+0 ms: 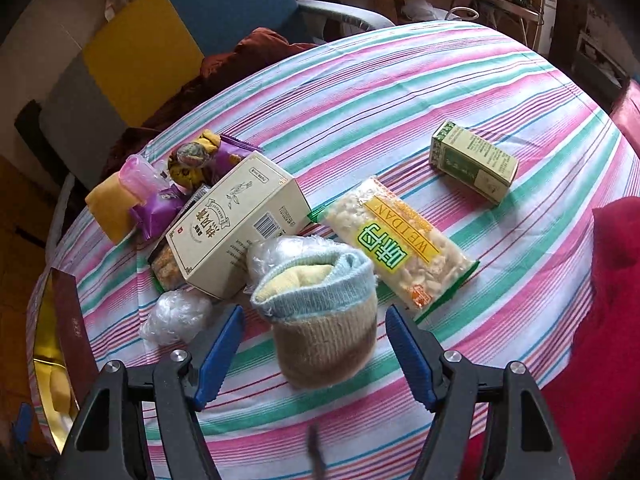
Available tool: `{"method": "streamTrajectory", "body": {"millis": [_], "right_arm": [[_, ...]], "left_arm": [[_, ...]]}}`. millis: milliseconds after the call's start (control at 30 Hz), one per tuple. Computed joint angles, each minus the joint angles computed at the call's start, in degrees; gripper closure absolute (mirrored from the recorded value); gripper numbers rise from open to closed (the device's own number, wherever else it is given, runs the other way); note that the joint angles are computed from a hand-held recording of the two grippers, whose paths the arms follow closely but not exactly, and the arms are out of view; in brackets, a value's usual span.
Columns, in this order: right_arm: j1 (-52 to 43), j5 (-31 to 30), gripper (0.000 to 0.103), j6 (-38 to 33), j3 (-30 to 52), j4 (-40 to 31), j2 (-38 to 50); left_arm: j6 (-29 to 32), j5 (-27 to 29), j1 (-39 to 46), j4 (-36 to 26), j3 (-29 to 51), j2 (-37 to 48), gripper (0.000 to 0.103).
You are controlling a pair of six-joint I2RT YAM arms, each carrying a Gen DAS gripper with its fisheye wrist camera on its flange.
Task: Organize objects
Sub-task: 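Reach the right tool to the knitted sock bundle and grasp it, then grasp the cream printed box with the left tool while the right tool holds the sock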
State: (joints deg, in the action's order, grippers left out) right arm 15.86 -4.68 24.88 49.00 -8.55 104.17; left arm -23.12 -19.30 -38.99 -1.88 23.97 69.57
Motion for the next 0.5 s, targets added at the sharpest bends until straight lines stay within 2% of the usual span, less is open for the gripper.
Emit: {"method": "streamTrajectory", "body": {"millis": [100, 133, 167, 367, 500], "right_arm": [[0.66, 1.13, 0.041, -0.51, 1.98, -1.78, 2.07], [0.86, 1.76, 0.047, -0.52, 2.17, -1.95, 2.24], [1.03, 2.38, 0.049, -0.55, 2.02, -1.73, 2.03], [0.33, 3.18, 0.050, 0.57, -1.77, 2.13, -1.89], [-1.27, 1.32, 0.050, 1.45, -5.96, 7.37, -6.10]], "left_arm": [[0.37, 2.02, 0.16, 2.38, 2.88, 6.35, 0.000], [0.66, 2.82, 0.33, 3.22, 3.92, 8.35, 0.000], [0.72, 3.17, 0.38, 3.60, 4.89, 10.01, 0.000], [2.48, 5.78, 1.68, 5.04, 10.89, 17.59, 0.001], [7.60, 6.25, 2.00, 3.90, 17.32, 22.68, 0.001]]}}
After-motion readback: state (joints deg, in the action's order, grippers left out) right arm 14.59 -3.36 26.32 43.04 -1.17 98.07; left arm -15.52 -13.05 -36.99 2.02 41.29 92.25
